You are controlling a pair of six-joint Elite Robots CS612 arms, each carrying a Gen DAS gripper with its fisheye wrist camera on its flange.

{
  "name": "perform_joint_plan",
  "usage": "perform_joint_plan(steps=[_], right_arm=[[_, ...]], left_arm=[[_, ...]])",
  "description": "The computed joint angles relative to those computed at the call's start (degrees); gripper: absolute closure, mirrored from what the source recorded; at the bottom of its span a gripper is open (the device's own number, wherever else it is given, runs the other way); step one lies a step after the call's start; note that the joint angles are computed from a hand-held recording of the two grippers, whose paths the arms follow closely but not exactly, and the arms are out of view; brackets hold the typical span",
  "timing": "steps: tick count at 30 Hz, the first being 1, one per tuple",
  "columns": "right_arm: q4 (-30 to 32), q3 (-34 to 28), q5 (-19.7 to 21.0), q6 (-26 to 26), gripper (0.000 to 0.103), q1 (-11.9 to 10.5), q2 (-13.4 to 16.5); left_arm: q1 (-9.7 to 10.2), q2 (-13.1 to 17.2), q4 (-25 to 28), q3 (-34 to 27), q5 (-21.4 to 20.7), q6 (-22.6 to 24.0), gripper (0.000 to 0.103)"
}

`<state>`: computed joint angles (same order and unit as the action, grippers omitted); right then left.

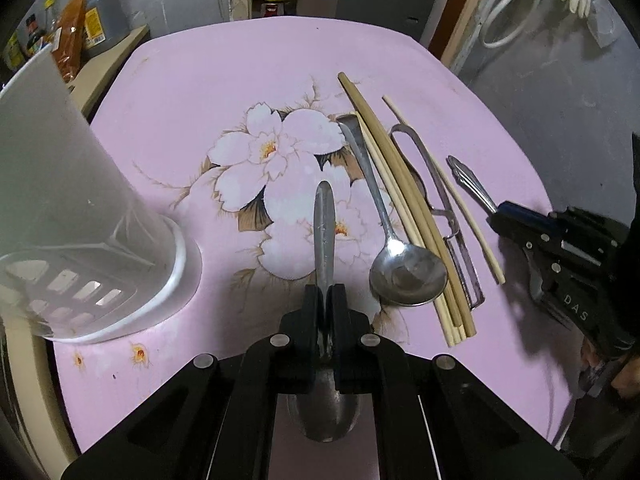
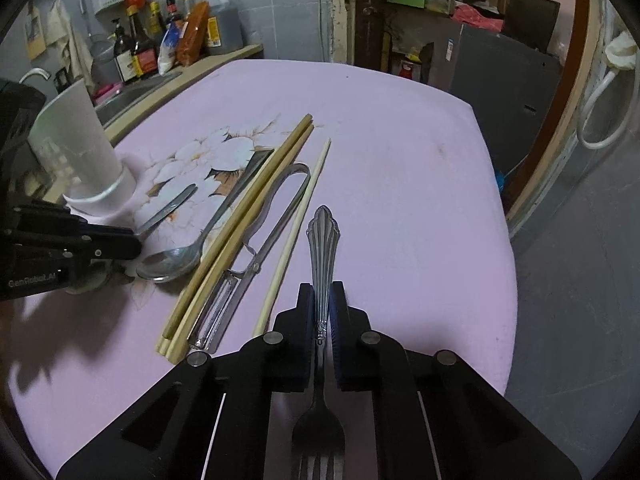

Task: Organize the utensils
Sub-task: 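Lift the spoon and fork and drop both into the white caddy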

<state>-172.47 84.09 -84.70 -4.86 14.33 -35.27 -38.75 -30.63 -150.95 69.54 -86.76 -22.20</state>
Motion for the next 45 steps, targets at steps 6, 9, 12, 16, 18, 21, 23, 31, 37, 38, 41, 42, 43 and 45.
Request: perform_joint_plan(steps=[6,9,12,16,18,21,23,31,37,38,41,42,43,45], right_arm=[[1.3,-2.1,-3.0,-2.7,0.093,1.1,1.3],[0.2,-2.6,-7.3,-5.1,0.095,2.4,1.9],[-3.2,-1.0,-4.7,-3.7,0.096,1.8,1.6],[-14.8,3.2,-0.1,0.7,0.096,0.9,0.9],[-23.0,5.2,0.8,3.1,0.096,0.8,1.0],[-32.2,6.7,-1.8,3.5,0.096,1.6,1.4],[-36.8,7.2,-2.9,3.3,0.096,2.0,1.7],[-48.3,7.4,-5.8,0.9,0.096,3.5,3.1],[-52.5,6.2,-4.2,1.5,0.096,3.8,3.3],[-53.0,5.6,-4.0,1.6,0.096,3.8,3.3],[-54.6,4.0,-3.1,2.1,0.096,4.2,3.6],[-55.0,3.5,-2.9,2.2,0.096,4.2,3.7],[-55.1,2.6,-2.4,2.4,0.096,4.4,3.8],[-55.4,1.2,-1.4,2.6,0.096,4.6,4.0]], left_arm=[[-0.28,0.5,1.6,-1.2,0.5,0.8,0.099],[-0.60,0.1,-1.5,0.5,1.5,0.0,0.099],[-1.34,-0.6,-6.8,3.2,4.1,-1.1,0.099],[-2.99,-1.9,-19.3,8.9,11.1,-4.3,0.099],[-3.76,-2.0,-26.0,11.3,14.6,-5.9,0.099],[-5.49,-1.8,-33.0,13.7,23.0,-8.1,0.099],[-5.97,-1.8,-36.5,14.8,25.1,-8.8,0.099],[-7.10,-2.3,-42.4,16.6,30.1,-8.1,0.099],[-6.67,-4.5,-46.6,18.4,31.0,-6.7,0.099],[-6.66,-4.7,-47.4,18.5,31.4,-6.2,0.099],[-6.39,-5.3,-51.2,18.9,32.9,-4.9,0.099],[-6.31,-5.5,-52.1,18.8,33.3,-4.5,0.099],[-6.18,-5.6,-53.2,18.8,34.2,-3.8,0.099],[-5.73,-5.9,-55.6,18.7,35.8,-2.5,0.099]])
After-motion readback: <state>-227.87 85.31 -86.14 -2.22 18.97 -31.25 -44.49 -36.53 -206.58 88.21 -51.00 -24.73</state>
